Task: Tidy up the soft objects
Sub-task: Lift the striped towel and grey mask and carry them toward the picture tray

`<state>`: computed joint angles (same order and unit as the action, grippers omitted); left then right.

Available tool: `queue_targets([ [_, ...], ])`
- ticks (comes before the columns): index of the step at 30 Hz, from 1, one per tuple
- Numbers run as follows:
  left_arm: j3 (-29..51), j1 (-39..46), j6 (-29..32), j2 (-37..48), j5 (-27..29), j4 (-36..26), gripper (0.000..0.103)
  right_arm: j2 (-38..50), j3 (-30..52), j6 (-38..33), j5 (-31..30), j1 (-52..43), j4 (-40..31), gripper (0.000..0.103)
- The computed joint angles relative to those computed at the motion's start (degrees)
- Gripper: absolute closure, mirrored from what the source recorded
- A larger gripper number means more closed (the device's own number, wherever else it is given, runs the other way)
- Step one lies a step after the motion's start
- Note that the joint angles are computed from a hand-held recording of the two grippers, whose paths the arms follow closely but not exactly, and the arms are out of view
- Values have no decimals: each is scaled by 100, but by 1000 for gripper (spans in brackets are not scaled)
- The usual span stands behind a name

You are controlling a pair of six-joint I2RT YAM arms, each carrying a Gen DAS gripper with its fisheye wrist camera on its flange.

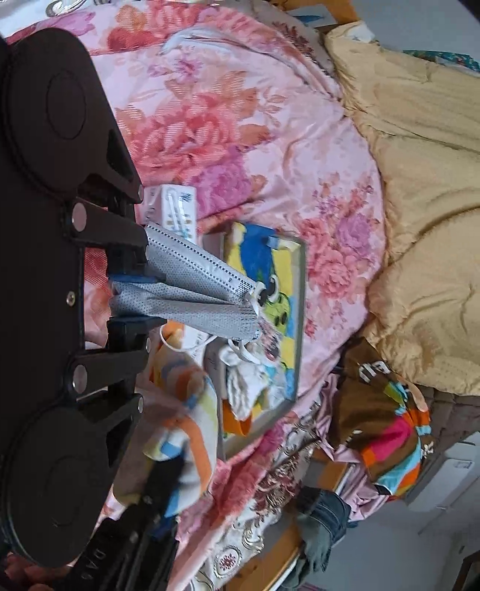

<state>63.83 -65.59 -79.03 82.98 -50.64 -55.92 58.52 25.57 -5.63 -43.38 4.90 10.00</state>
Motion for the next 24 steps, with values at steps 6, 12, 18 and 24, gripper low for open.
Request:
queue_targets([
  [6, 481, -19, 151, 190, -171, -128, 86, 262, 475, 6, -799, -616, -450, 85],
  [12, 716, 15, 410, 423, -149, 86, 86, 574, 767, -308, -765, -546, -1049, 84],
  [18, 714, 37, 653, 596, 8, 487, 86, 844, 874, -191, -844, -536, -1278, 83],
  [24, 626, 63, 790, 744, 183, 841, 86, 1067, 958, 39, -802, -627, -1300, 74],
])
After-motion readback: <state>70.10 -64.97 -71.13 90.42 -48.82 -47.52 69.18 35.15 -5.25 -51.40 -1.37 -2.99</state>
